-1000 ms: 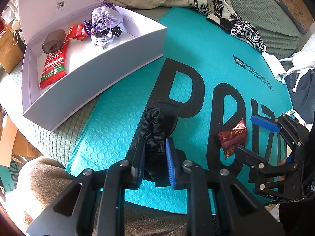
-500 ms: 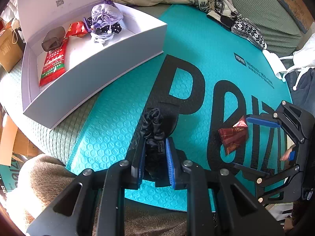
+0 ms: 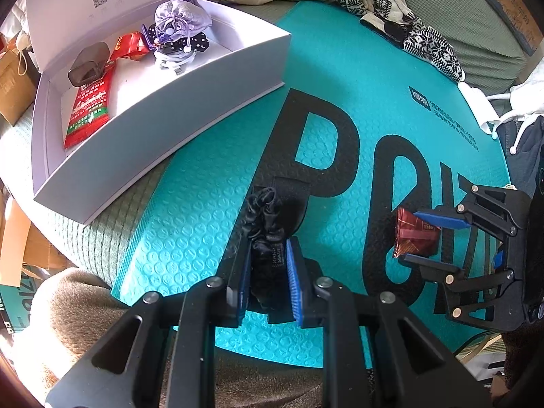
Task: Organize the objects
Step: 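Close right tool on the dark red foil candy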
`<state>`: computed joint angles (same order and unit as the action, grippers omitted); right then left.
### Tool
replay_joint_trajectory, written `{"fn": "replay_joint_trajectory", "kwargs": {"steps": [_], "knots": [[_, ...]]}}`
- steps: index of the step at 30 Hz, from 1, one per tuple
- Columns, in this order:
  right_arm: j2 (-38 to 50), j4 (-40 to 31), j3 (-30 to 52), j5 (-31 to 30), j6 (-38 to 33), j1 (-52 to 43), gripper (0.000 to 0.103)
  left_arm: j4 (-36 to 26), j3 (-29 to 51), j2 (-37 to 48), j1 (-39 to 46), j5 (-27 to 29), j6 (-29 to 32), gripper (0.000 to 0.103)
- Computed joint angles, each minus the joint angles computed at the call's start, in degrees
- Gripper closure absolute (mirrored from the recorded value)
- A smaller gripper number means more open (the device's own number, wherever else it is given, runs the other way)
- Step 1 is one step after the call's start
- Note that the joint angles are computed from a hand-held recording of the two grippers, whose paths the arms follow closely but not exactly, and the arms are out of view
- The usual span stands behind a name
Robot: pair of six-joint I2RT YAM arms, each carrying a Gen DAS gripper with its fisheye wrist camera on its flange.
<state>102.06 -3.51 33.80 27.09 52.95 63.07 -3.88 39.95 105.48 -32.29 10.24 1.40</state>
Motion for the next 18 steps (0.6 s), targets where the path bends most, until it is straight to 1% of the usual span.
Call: {"fn": "replay_joint_trajectory", "kwargs": {"steps": [1,2,4,7,14,15,16,17,18], "knots": [[-0.1,-1.21,0.19,0.12,1.32,0.0,0.064,0.03,0.01,0.07,0.12,0.14,0.06,0.084],[-0.1,-2.67,0.51,0.22,2.65,0.11,0.06,0.08,-0.02,0.11,0.3,0.3,0.18,0.084],[-0.44,-3.0,-0.14,0.35,4.14,0.53,0.055,0.17,-0.07,0.15,0.49,0.48,0.28,0.084],[-1.27,-3.07,-1.15,0.18,5.51,0.91,0.053,0.34,-0.23,0.17,0.63,0.66,0.43,0.084],[-0.49,-3.22,-1.04,1.47,7.16,2.02,0.053,0.58,-0.69,-0.13,0.75,1.11,0.43,0.084],[-0.44,-3.0,-1.23,1.83,7.62,2.25,0.053,0.58,-0.66,-0.11,0.78,1.11,0.48,0.084],[-0.15,-3.16,-1.23,2.59,8.09,2.6,0.058,0.61,-0.71,-0.13,0.85,1.16,0.49,0.084],[0.03,-3.52,-1.25,3.5,8.75,2.99,0.067,0.63,-0.71,-0.1,0.92,1.23,0.49,0.084],[-0.06,-3.45,-1.54,3.89,9.44,3.09,0.069,0.69,-0.73,-0.07,0.99,1.31,0.47,0.084]]}}
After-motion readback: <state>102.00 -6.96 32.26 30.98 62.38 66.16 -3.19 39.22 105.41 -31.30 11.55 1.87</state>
